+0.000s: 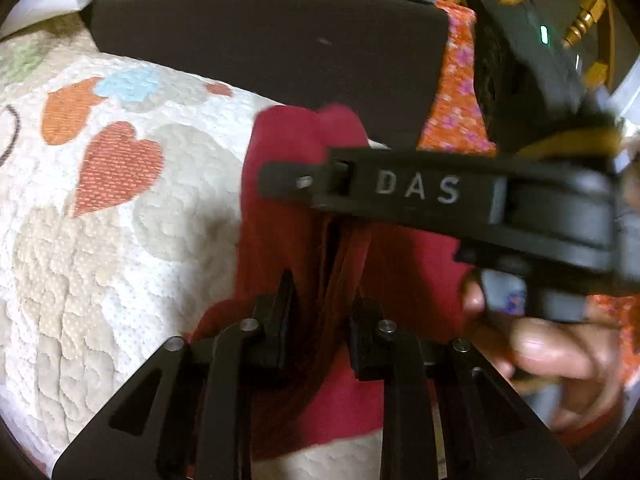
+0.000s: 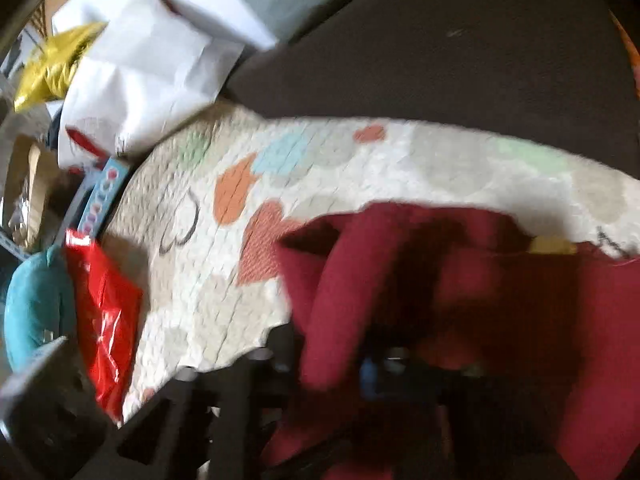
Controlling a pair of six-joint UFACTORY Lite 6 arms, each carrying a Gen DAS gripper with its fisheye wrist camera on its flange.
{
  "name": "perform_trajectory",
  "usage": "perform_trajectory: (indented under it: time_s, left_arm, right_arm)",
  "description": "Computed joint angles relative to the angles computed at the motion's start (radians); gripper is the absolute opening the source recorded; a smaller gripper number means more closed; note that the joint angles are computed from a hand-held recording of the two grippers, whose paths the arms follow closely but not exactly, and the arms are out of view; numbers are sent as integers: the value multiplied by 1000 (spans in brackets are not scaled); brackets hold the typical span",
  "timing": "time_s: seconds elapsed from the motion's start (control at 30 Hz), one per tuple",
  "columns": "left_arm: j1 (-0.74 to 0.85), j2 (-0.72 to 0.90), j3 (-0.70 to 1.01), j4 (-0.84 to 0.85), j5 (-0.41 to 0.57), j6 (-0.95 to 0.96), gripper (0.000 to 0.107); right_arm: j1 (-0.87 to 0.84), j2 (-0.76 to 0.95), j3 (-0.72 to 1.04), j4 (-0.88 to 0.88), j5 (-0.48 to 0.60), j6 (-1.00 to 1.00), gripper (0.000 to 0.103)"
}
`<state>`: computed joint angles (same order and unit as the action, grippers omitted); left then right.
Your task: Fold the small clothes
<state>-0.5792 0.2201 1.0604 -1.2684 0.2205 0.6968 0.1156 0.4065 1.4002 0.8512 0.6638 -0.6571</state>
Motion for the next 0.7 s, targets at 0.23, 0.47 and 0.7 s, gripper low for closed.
perform_trajectory:
  time_s: [0.23,0.47,0.7]
  left_arm:
    - [92,-190,-84,-392,289,541,49]
    - [-39,-19,15,-325,156,486,52]
    - [-201,113,95,-234,113,455,52]
  right_arm:
    - [-324,-171,-119,192,219,-317,12]
    - [-575,-89,0,27,279,-340,12]
    - [-492,-22,-72,-256,-70,-236,12]
